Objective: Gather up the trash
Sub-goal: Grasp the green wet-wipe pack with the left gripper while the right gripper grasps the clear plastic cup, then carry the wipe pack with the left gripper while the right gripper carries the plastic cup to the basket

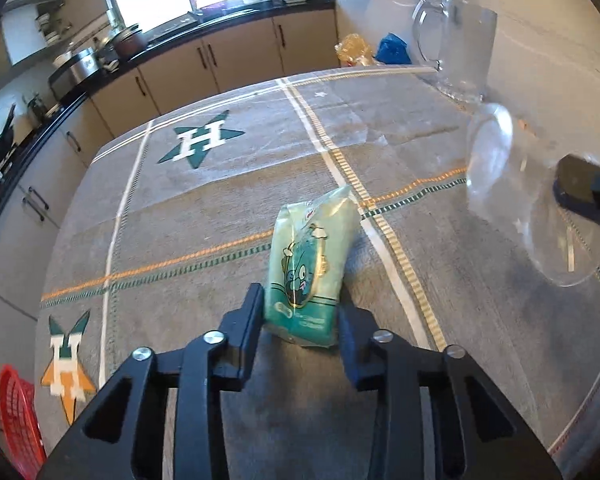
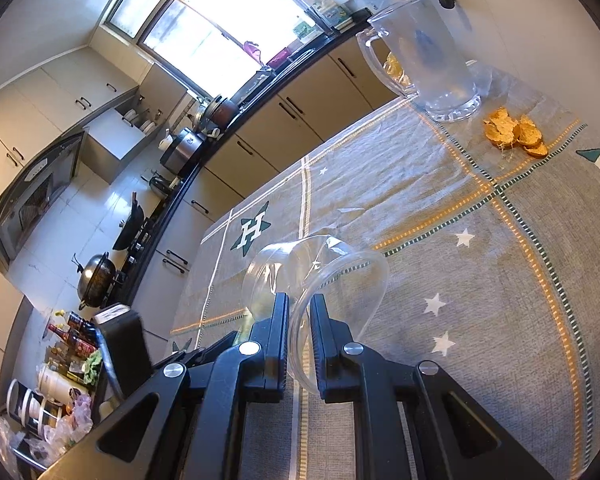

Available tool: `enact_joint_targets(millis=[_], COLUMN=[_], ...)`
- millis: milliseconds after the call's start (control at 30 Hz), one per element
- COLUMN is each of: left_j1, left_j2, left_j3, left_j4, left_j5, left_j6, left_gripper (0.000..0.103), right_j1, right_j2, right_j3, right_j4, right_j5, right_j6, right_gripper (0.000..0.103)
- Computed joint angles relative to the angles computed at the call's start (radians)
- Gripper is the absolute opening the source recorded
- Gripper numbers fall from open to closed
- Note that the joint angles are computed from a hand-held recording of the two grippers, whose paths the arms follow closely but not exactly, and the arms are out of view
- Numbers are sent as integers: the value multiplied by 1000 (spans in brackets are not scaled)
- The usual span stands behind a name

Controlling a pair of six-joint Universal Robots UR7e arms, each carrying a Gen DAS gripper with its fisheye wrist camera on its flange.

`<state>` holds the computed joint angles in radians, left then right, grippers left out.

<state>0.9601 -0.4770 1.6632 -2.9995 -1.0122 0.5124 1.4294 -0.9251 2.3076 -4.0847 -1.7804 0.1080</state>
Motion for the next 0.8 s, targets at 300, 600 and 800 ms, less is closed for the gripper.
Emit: enact_joint_targets(millis=[300,600,800], left_j1=[6,25,42], left_j2=[-91,-160,-199], left_j3=[114,194,230], left_j4=[-89,-137,-164], left_j5=[-12,-1,6], left_j6=[-44,-58,-57], left_gripper=[30,30,30], right_j1=[40,81,105], right_j2=[34,75,108], right_j3=[-35,-78,-106], right_j4=[28,82,103], right_j5=[-41,-64,-71], right_j6=[-62,-132,-187], right_gripper=[12,12,12])
